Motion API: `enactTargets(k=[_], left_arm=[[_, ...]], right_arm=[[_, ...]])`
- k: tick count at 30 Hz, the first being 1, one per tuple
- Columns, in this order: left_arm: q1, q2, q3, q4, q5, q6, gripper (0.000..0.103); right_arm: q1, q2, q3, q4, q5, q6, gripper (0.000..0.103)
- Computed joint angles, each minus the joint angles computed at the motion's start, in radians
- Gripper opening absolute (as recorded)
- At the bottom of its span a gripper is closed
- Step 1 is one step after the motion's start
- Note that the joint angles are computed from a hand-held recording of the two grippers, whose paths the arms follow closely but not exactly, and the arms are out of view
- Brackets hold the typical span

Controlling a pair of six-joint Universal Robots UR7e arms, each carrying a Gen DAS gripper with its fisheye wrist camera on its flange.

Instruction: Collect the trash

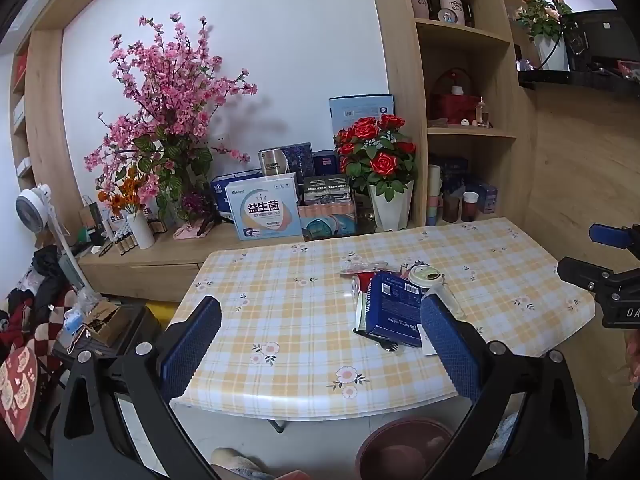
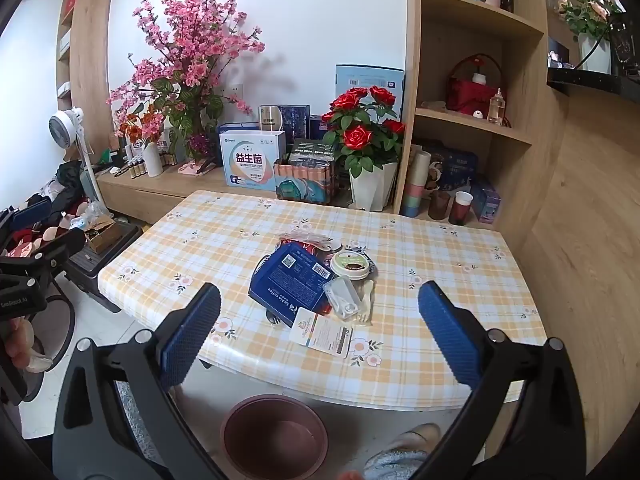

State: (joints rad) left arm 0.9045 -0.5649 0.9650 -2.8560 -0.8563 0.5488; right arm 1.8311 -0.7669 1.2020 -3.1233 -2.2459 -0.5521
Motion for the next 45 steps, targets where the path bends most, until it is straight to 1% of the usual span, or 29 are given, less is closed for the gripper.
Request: enactTargets(k=[7, 8, 11, 18, 19, 22, 30, 45], left_arm=[[0.0, 0.012, -0.015, -0.008, 0.01, 0.019, 0.098], [0.002, -0.008, 0.005, -0.01, 0.002, 0.013, 0.098], [0.004, -0.017, 0.014, -0.016, 0.003, 0.019, 0.098], [0.008, -0.023, 0.009, -0.012, 0.001, 0.022, 0.098], [-0.002, -0.012, 0.006, -0.02, 0.012, 0.015, 0.098], [-0.003, -0.012, 0.006, -0.019, 0.014, 0.016, 0.098], [-0.001, -0.017, 0.001, -0.008, 0.012, 0.014, 0.098], [0.0, -0.014, 0.013, -0.028, 0.012, 0.018, 0.098]], right_arm=[[0.001, -0.001, -0.001, 0.004, -0.001, 0.002, 0.098], [0.002, -0.001, -0.001, 0.003, 0.0, 0.001, 0.098], [0.002, -0.001, -0.001, 0.002, 0.0, 0.0, 0.098], [0.0, -0.001, -0.002, 0.002, 0.0, -0.001, 0.098], [0.0, -0.001, -0.002, 0.002, 0.0, -0.001, 0.098], [0.0, -0.001, -0.002, 0.004, 0.001, -0.001, 0.098], [0.003, 0.0, -0.003, 0.0, -0.007, -0.002, 0.098], [-0.001, -0.008, 0.004, -0.004, -0.007, -0.003, 0.098]])
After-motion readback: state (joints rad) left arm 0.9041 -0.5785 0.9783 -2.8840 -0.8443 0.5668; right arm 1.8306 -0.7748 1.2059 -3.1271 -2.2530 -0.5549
